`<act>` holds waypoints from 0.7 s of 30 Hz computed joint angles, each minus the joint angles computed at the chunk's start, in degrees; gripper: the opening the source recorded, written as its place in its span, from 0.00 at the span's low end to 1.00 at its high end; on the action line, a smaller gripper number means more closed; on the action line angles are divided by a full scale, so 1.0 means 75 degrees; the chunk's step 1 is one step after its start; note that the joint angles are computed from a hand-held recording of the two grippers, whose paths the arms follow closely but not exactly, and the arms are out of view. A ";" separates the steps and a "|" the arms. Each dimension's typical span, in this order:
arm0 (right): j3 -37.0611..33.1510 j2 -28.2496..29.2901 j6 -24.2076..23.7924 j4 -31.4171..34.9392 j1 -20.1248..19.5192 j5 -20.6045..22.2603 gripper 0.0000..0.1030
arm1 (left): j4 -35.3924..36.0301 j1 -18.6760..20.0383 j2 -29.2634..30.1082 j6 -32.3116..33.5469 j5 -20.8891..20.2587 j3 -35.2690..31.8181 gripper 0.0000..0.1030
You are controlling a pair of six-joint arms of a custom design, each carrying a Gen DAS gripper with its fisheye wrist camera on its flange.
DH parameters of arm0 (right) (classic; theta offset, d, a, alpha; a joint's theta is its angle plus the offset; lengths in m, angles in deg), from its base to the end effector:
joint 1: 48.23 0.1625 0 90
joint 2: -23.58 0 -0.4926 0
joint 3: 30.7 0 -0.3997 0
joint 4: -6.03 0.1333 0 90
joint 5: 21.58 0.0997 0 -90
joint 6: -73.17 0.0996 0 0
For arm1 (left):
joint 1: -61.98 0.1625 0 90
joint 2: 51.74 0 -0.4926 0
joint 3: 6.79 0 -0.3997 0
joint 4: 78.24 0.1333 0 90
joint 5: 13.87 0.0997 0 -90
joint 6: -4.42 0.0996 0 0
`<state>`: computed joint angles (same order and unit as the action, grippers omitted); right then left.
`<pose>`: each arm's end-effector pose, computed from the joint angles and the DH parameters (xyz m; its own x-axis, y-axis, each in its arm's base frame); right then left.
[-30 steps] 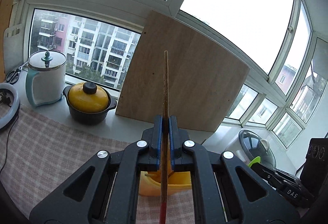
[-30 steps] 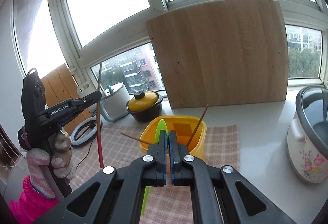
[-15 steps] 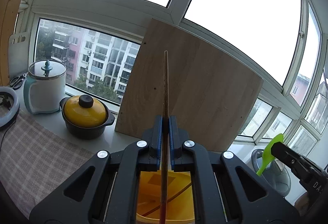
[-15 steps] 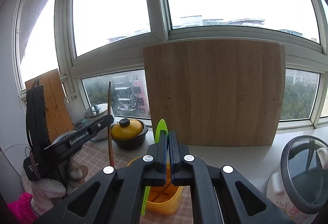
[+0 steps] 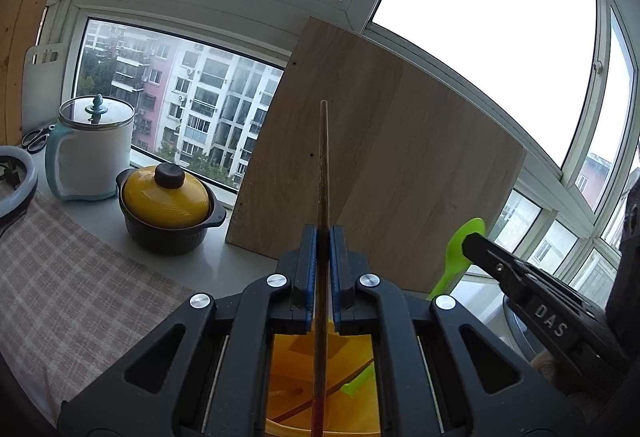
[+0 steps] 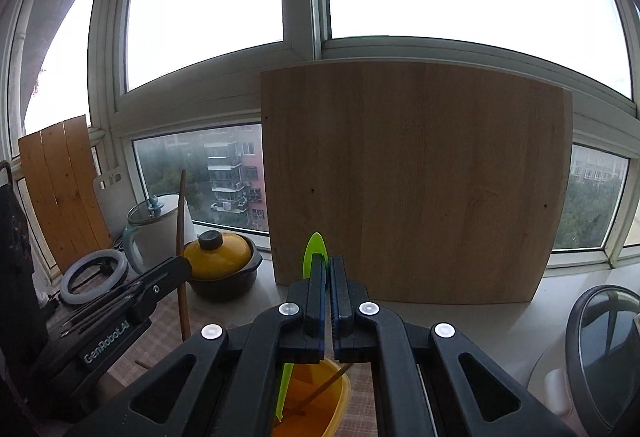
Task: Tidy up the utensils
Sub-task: 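Carry the chopstick and green spoon over the yellow bin with both grippers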
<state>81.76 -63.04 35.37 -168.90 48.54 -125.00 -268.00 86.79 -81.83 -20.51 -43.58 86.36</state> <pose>0.1711 -0.5065 0.5158 -0.7447 -0.2470 0.6201 -0.6543 0.4540 -0.6049 -0.5584 -0.5003 0.0732 -0.9226 0.0686 -0.3796 0.3737 0.4029 -0.8355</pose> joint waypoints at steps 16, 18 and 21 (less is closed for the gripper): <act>-0.0042 0.0407 0.0037 0.0051 -0.0227 -0.0122 0.00 | -0.0304 0.0021 -0.0316 -0.0283 -0.0206 0.0226 0.04; -0.0083 0.0420 0.0089 0.0072 -0.0236 -0.0141 0.00 | -0.0387 0.0065 -0.0231 -0.0067 -0.0087 0.0085 0.04; -0.0127 0.0466 0.0181 0.0103 -0.0262 -0.0178 0.00 | -0.0546 0.0147 -0.0022 0.0157 0.0161 -0.0104 0.04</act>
<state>80.81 -59.55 36.72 -168.13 46.57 -126.34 -272.10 87.90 -82.00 -19.33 -42.37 85.58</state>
